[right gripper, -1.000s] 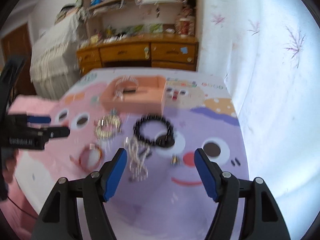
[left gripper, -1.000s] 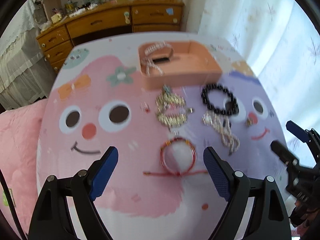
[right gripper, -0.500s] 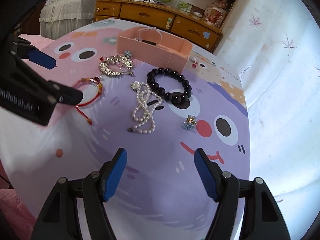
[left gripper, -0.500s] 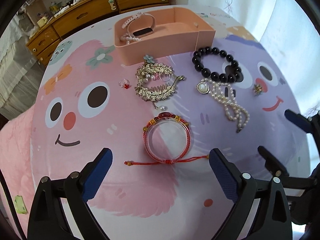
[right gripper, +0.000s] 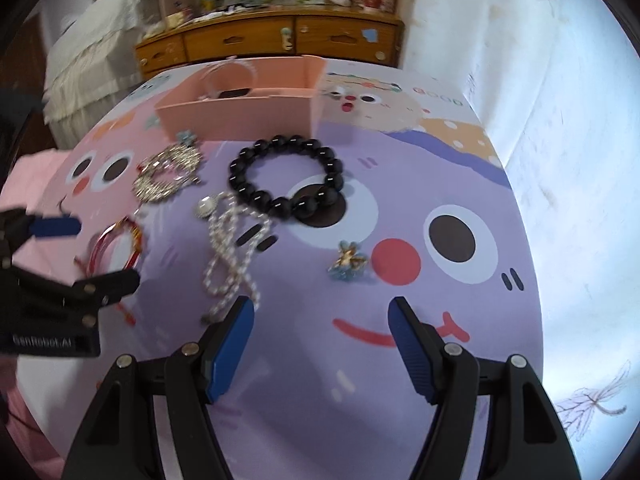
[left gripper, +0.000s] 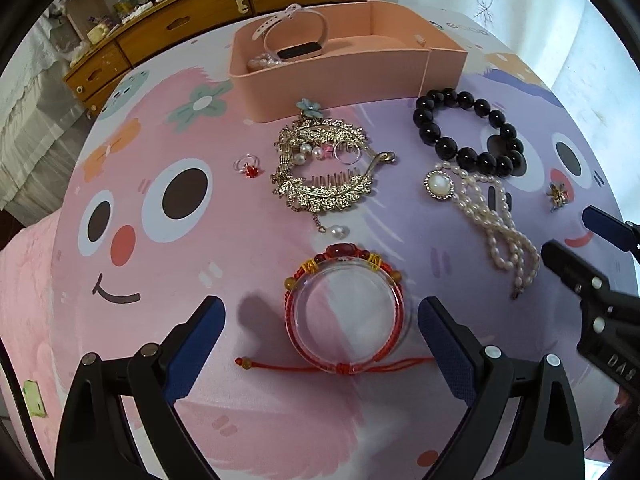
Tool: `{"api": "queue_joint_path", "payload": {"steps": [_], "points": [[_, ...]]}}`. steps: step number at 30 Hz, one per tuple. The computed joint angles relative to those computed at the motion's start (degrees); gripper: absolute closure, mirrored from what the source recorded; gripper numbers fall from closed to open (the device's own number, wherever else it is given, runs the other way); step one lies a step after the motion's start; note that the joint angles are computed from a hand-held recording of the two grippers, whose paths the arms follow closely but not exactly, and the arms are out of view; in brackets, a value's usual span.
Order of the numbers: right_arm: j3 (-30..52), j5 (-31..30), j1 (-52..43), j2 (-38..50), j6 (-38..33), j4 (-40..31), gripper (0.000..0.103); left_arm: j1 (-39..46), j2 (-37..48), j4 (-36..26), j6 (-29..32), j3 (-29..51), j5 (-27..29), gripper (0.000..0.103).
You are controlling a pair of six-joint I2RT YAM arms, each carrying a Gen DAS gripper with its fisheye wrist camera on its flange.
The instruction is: Organize jewelry
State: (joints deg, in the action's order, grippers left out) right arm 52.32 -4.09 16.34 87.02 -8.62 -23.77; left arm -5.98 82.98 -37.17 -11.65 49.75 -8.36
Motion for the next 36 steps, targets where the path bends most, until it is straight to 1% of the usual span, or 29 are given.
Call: {"api": "queue_joint_path", "payload": {"steps": [3, 4, 6, 7, 8, 9, 10, 13, 14, 15, 16, 17, 20, 25, 32, 36], "points": [[1.0, -1.44, -1.21, 1.11, 2.38, 0.64, 0.033, 0.43, -0.05, 0.57, 0.73, -0.24, 0.71, 0.007], [1.16, -1.61, -1.49, 1.3, 3.04, 0.94, 0.035, 0.55, -0.04, 0.63, 0.92, -0.26, 0.88, 0.007], [1.81, -2.1, -2.09, 2.04, 4.89, 1.2, 0.043, 1.11, 0.01, 0.77, 1.21, -0.29, 1.68, 0.008], [2.39, -2.85, -2.49, 2.66, 5.68, 0.95, 0.049, 1.53, 0.06, 0.93, 1.31, -0.31, 2.23, 0.009], [3.17, -3.64, -2.88, 3.5, 6.25, 0.5, 0.055, 2.03, 0.0, 1.17, 1.28, -0.4, 3.05, 0.013], [3.43, -3.96, -3.1, 3.8, 6.68, 0.46, 0.056, 2.64, 0.07, 1.49, 1.33, -0.39, 4.0, 0.017], [3.33, -3.86, -3.1, 3.73, 7.03, 0.88, 0.06, 3.29, 0.42, 1.79, 1.61, -0.2, 4.86, 0.018], [4.14, -4.67, -3.15, 4.47, 7.58, 0.47, 0.071, 3.56, 0.45, 2.03, 2.05, 0.06, 5.79, 0.028], [4.29, -4.77, -3.07, 4.63, 7.58, 0.37, 0.076, 3.65, 0.41, 2.18, 2.19, 0.12, 5.82, 0.035], [4.29, -4.71, -2.98, 4.63, 7.51, 0.32, 0.079, 3.49, 0.1, 2.24, 1.79, 0.05, 5.7, 0.043], [4.31, -4.43, -2.75, 4.64, 7.45, 0.3, 0.082, 3.6, -0.07, 2.37, 1.46, 0.06, 5.49, 0.045], [4.24, -4.36, -2.69, 4.57, 7.36, 0.24, 0.084, 3.68, 0.01, 2.15, 1.13, 0.16, 5.66, 0.045], [4.33, -4.29, -2.23, 4.57, 7.12, 0.04, 0.084, 5.08, 0.05, 2.64, 1.37, 0.03, 7.61, 0.045], [5.03, -4.7, -1.61, 4.4, 7.92, -0.56, 0.084, 6.48, 0.23, 1.67, 2.28, 0.58, 9.02, 0.045], [8.31, -6.79, -0.24, 5.48, 11.32, -2.32, 0.084, 9.88, -1.09, -0.11, 4.9, 2.45, 10.65, 0.045], [10.89, -8.12, 0.91, 6.6, 14.56, -3.71, 0.084, 12.79, -1.17, -0.83, 6.73, 5.32, 12.21, 0.045]]}}
